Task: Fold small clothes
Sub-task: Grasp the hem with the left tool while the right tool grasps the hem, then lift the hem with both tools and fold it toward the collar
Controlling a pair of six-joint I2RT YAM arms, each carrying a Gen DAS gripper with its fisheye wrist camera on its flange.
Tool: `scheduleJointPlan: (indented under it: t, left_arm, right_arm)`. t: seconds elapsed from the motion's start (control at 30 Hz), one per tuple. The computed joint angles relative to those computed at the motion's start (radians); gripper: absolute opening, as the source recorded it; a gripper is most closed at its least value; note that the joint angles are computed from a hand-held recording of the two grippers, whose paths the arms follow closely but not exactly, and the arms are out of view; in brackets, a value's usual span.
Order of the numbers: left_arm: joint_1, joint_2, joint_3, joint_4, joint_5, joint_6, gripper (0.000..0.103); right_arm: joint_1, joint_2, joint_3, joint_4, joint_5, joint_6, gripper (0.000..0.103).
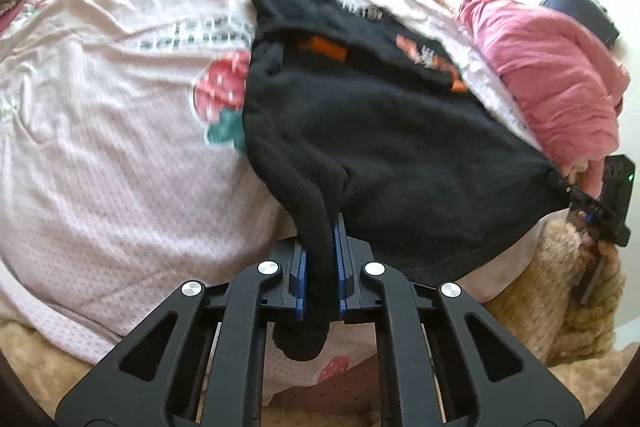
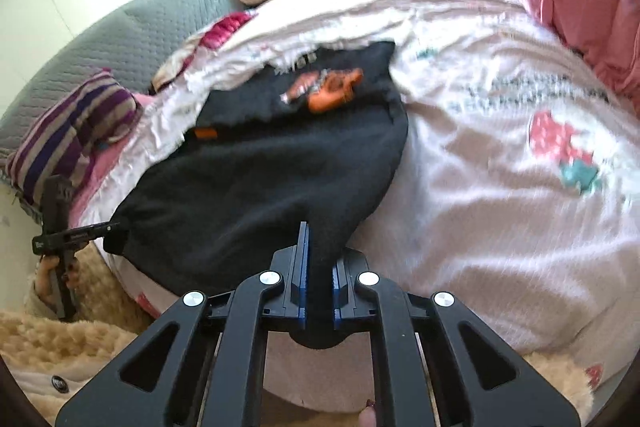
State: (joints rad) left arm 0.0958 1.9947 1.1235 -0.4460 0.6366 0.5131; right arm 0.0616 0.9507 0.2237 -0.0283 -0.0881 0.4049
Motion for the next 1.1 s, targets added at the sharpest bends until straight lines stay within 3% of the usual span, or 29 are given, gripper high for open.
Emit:
scheduleJointPlan:
  t: [0.13, 0.43, 0.7, 1.1]
  left_arm:
    - [0.013, -0.044, 0.023, 0.003, 0.045, -0.023, 0.005]
    - [-0.028, -0.064, 0.095, 0.066, 0.045, -0.112, 0.005]
    - [-0.07, -0.063, 0.157, 0.115, 0.001, -0.169, 0.005]
    - [-0.129, -0.02, 0.242, 0.164, -0.078, -0.234, 0.005]
  right_arm:
    - [0.005, 0.0, 0.045, -0.002, 0.035, -0.015, 0.008]
    - [-0.028, 0.028, 0.122, 0.018, 0.093, -0.029, 0.008]
    - [0.017, 0.154, 0.231, 0.045, 0.233, -0.083, 0.008]
    - [-0.028, 0.329, 0.364, 0.096, 0.253, -0.118, 0.008]
